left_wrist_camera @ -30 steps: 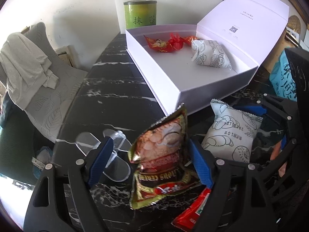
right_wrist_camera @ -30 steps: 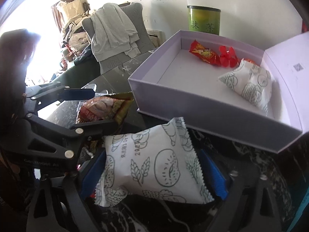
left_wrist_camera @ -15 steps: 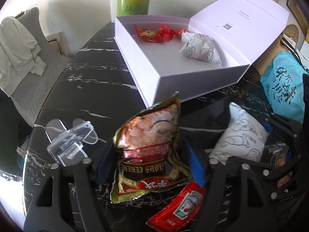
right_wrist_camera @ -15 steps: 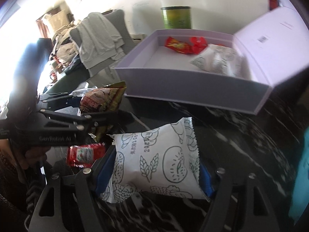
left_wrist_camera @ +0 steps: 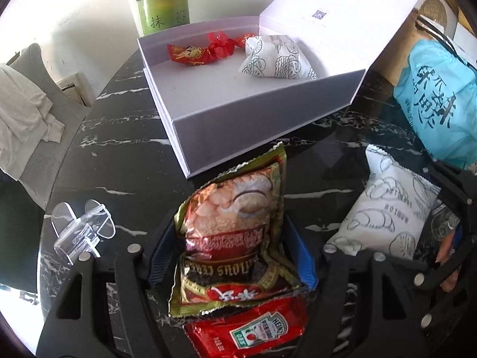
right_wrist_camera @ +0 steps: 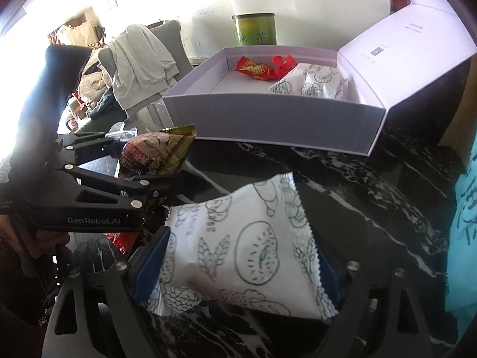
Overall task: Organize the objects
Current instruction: 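Lift the white packet and cereal snack bag and carry them toward the box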
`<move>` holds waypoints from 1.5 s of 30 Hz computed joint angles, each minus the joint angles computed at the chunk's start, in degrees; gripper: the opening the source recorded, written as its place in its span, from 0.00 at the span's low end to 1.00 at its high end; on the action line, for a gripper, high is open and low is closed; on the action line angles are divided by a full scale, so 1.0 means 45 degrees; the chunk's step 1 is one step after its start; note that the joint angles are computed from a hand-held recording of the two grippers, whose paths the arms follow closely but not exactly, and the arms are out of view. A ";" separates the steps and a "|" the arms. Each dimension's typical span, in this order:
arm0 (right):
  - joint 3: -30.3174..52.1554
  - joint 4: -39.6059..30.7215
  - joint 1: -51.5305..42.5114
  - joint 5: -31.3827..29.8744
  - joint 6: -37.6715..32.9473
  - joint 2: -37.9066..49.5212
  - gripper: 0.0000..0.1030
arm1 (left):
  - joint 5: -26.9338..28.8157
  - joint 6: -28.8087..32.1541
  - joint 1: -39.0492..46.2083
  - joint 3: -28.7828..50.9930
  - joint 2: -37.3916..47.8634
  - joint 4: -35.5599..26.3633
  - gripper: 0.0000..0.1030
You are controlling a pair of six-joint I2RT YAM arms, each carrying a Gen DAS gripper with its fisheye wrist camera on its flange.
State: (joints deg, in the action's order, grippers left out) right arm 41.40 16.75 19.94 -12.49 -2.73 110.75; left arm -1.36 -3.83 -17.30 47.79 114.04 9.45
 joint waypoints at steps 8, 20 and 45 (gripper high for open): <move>-0.0238 0.0283 0.0058 0.0168 0.0191 0.0001 0.93 | 0.0107 0.0221 0.0179 -0.0361 0.0063 0.0819 0.70; -0.0320 0.0474 -0.0397 -0.1306 0.0045 -0.0042 0.93 | 0.0372 0.0570 0.0339 -0.0919 -0.0254 0.1115 0.70; -0.0661 0.0929 -0.0987 -0.2619 0.0441 -0.0210 0.60 | 0.0190 -0.0483 0.0087 -0.1719 -0.1062 0.1515 0.47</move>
